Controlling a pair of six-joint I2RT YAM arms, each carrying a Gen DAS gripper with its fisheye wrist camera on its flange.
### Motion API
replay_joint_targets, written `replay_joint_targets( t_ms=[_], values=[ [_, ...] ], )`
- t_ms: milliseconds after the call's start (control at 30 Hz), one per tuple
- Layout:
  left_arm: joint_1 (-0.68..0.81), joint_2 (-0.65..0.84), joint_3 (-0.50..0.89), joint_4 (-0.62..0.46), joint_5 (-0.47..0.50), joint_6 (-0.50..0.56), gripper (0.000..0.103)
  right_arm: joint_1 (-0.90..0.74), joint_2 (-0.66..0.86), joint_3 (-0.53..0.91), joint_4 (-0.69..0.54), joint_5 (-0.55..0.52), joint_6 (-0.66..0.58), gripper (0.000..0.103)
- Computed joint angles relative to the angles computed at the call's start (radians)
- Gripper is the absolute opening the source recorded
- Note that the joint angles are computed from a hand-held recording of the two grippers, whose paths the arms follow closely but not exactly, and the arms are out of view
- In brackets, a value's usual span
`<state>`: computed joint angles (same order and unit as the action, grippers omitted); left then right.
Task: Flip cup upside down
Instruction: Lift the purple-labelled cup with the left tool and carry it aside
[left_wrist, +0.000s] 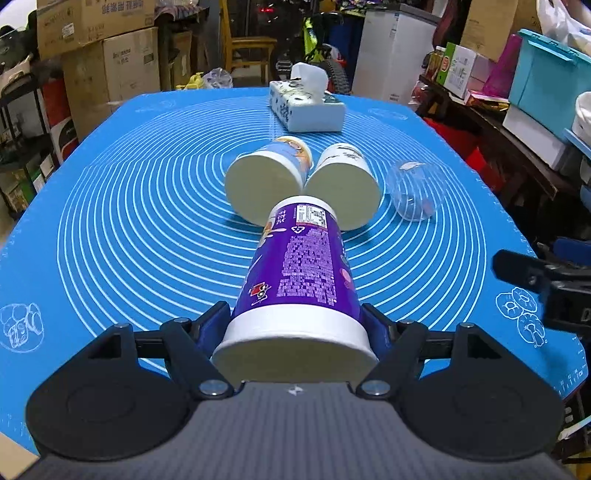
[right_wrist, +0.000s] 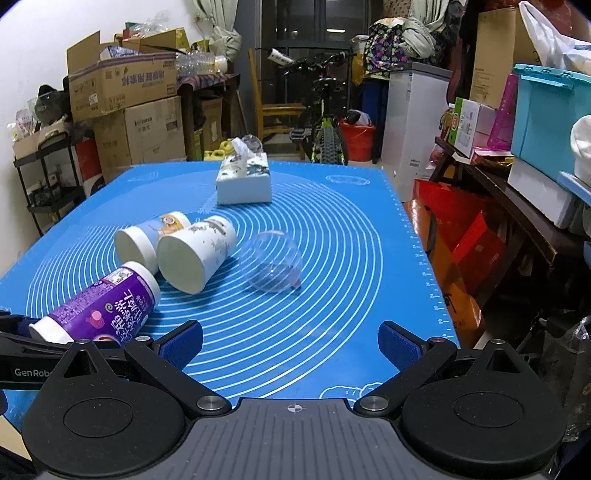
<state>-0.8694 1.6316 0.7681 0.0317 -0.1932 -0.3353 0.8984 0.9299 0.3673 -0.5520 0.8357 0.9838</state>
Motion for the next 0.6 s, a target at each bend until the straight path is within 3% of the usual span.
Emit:
replay_joint_targets(
  t_ms=[133,267,600],
  values=[
    [-0.005,-0.008,-0.009,-0.005,-0.005,-0.008,0.077,-0.017,0.027,-0.002,0.036,-0.019,-0.022,0.1],
    [0.001,-0.001,-0.013,0.003,0.011,-0.016,0.092,-0.018,0.046,0.002,0.044,-0.024,-0.025,0.1],
    [0.0,0.004,-0.005,-0.006,0.025,-0.013,0.093,-0.031,0.034,0.002,0.038,-0.03,-0.036,0.1]
  ],
)
